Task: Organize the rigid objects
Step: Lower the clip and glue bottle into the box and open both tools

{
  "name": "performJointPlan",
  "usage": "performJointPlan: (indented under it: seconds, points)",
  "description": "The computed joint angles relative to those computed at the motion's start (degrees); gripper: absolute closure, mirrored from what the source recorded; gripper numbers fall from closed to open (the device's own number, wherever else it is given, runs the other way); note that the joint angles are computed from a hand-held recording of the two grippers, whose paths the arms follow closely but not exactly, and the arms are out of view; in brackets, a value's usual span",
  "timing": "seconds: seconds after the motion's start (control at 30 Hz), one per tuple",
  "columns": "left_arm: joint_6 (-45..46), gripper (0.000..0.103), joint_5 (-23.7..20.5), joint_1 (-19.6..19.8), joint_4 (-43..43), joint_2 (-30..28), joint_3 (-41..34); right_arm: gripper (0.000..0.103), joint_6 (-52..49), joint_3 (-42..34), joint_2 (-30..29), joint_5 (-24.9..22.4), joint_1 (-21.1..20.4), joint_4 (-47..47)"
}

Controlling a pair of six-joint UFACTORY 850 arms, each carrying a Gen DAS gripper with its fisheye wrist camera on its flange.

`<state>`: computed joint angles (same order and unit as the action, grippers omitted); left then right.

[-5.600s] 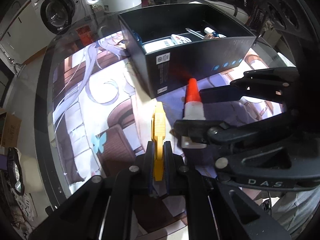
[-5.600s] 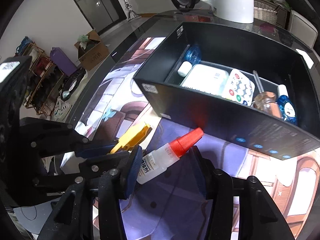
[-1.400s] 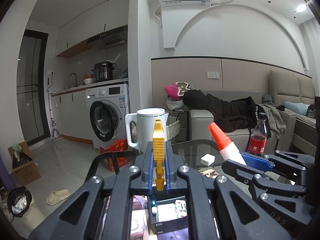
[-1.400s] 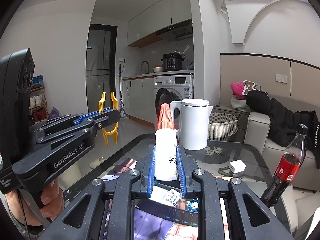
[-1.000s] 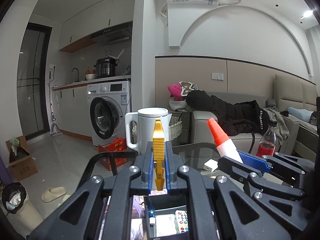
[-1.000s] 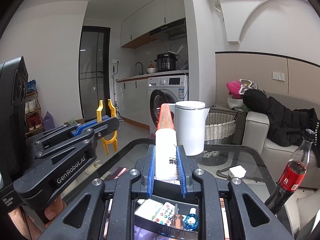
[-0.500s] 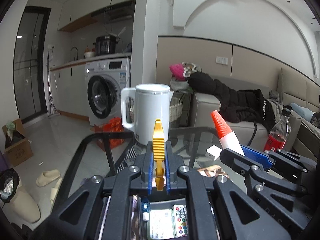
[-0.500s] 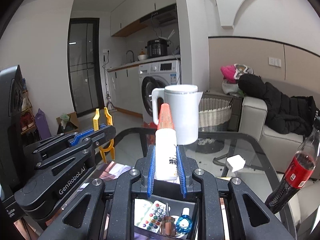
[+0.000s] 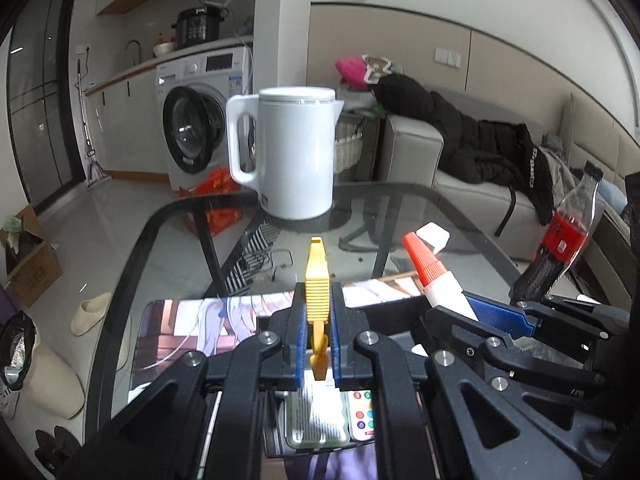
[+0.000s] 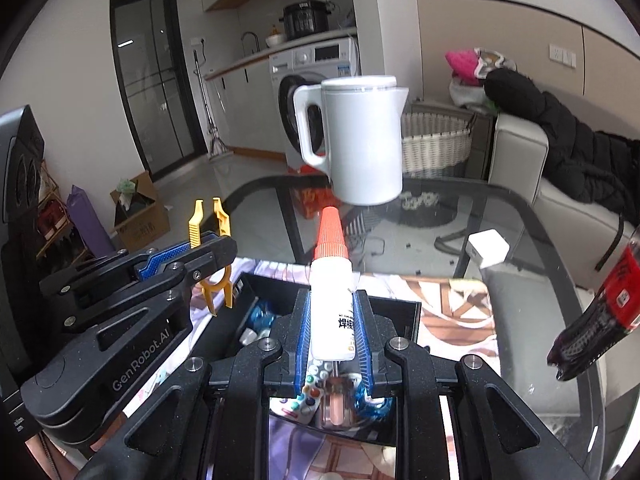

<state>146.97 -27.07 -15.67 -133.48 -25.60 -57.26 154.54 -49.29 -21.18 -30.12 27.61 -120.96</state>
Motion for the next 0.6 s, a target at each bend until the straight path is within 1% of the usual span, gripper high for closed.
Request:
performJointPlan:
  seconds: [0.1, 0.23, 0.33, 0.37, 0.47, 0.6]
  points:
    - [-1.2, 0.096, 3.1, -0.6, 1.5, -1.0, -1.1, 0.083, -1.0, -0.8, -1.0, 3.2, -0.9, 1.1]
    - [-6.7, 0.096, 5.1, -0.8, 7.4, -2.2, -2.5, 0.083, -0.9, -1.6, -2.4, 6.7, -1.9, 1.0]
    - [-11.2, 0.096, 6.7, -1.1, 12.1, -3.1, -3.5, 0.083, -3.4, -2.5, -3.6, 9.2, -2.4, 3.3]
    - [-11.5, 0.096, 7.0, -1.2, 12.2, -3.2, -3.5, 0.083, -4.2, -2.8, -3.9, 9.9, -2.5, 4.2]
    - [-11.8, 0.096, 8.0, -1.6, 12.8, -3.5, -3.8, 0.083, -7.9, -3.3, -4.4, 11.1, -2.6, 7.6]
    - [-17.0, 0.096, 9.6, -1.7, 18.1, -4.1, -4.6, 0.083, -10.4, -3.7, -4.9, 12.1, -3.0, 9.8]
